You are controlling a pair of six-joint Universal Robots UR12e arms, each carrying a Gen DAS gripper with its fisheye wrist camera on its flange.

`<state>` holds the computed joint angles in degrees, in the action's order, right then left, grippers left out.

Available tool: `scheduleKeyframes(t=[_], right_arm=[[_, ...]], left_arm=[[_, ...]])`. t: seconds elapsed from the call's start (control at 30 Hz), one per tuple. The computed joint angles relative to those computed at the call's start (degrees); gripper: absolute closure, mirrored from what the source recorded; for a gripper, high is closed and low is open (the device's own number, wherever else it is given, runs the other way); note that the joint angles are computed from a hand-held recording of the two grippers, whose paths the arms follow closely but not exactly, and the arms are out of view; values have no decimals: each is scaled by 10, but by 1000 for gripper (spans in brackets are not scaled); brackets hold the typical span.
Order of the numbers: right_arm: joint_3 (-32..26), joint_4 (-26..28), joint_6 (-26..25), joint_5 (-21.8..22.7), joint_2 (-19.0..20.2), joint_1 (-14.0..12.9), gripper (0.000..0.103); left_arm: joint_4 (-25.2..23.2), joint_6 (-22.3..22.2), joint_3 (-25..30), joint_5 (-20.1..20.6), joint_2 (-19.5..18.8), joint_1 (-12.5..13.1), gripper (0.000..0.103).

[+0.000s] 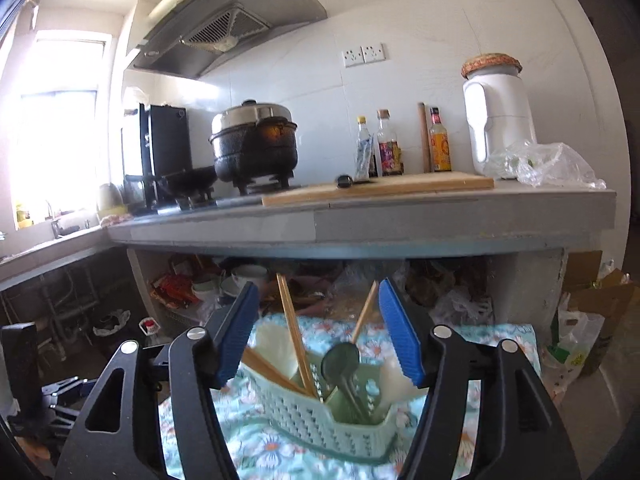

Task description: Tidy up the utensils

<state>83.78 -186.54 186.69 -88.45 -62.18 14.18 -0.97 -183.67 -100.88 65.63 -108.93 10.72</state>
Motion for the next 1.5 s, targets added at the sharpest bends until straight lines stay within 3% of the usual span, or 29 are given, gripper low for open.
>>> scheduleKeyframes(t=[0.13,0.33,0.43,0.57,0.87,1.5], right_arm=[[26,73,-2,-81,-10,22,24],[34,142,15,-169,-7,46,13],[33,158,16,-200,-4,54,10],[28,179,28,-216,-1,56,8],[22,209,73,-236,0,53,8],[10,225,67,-259,5,60,8]], left_arm=[[6,2,2,27,-2,-15,9],[-9,20,13,108,-6,-43,8],[-22,33,22,184,-10,-60,8],[-25,34,31,255,-15,-73,8],[-40,13,38,303,-16,-76,8],[-78,5,45,306,-13,-76,8]])
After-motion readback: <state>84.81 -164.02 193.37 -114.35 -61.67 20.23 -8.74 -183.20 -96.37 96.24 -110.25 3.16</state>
